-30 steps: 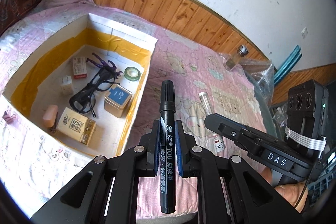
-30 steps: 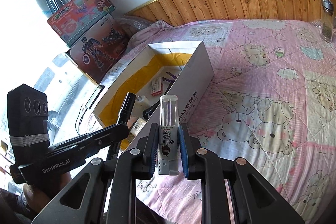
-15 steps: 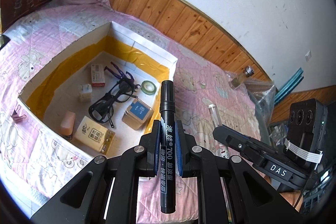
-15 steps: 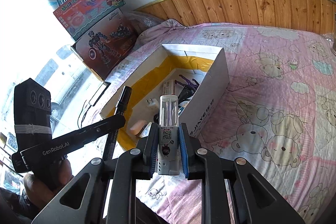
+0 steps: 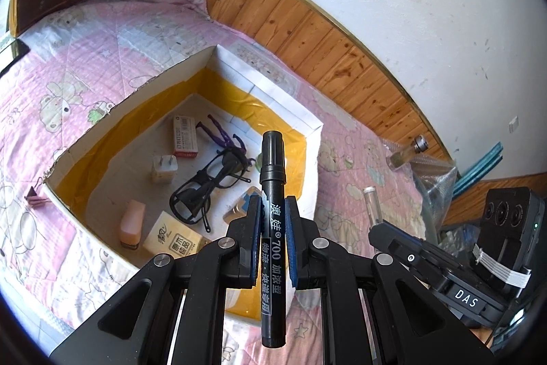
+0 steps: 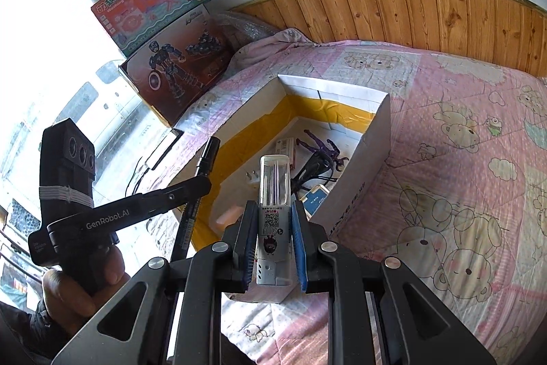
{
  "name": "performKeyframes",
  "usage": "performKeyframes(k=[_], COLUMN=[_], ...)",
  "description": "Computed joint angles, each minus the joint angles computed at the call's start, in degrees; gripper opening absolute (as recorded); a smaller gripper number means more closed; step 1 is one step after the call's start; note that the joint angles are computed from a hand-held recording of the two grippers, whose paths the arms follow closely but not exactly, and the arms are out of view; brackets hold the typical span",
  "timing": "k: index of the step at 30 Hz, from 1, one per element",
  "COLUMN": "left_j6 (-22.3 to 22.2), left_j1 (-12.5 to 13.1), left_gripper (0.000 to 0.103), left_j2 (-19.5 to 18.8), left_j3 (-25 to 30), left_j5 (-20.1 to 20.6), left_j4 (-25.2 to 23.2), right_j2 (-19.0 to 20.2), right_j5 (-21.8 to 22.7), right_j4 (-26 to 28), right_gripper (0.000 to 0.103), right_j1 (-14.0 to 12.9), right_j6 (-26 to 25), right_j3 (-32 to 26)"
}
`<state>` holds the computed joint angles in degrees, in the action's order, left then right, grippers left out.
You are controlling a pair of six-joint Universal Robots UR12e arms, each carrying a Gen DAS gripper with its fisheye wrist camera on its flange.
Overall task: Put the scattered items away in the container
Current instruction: 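Carry the marker and tube with both grippers over the box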
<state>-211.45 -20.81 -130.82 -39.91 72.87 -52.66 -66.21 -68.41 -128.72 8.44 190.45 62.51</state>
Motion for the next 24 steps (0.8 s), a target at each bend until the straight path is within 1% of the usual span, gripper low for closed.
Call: performKeyframes(k=[6, 10, 19, 24], left_j6=[-0.48, 0.09, 1.18, 2.19], left_j1=[-0.09, -0.38, -0.83, -1.11], left_gripper=[0.013, 0.013, 0.013, 0.013], left_j2=[-1.98, -3.26, -5.67, -6.43], left_j3=[2.91, 4.83, 8.21, 9.26], left_j5=[-0.38, -0.63, -0.47, -0.51], left_j4=[-2.09, -4.13, -8.1, -9.82], right_j2=[2.06, 3.7, 8.13, 10.77], right_j5=[0.52, 0.36, -0.98, -1.1], right_j4=[1.68, 3.02, 6.7, 9.77], right_gripper=[0.021, 0.021, 0.021, 0.021], right_j1=[0.3, 0.39, 0.41, 0.09], right_j6=[-1.46, -2.5, -5.04, -5.73], right_j3=[-3.1, -5.72, -12.87, -17.03])
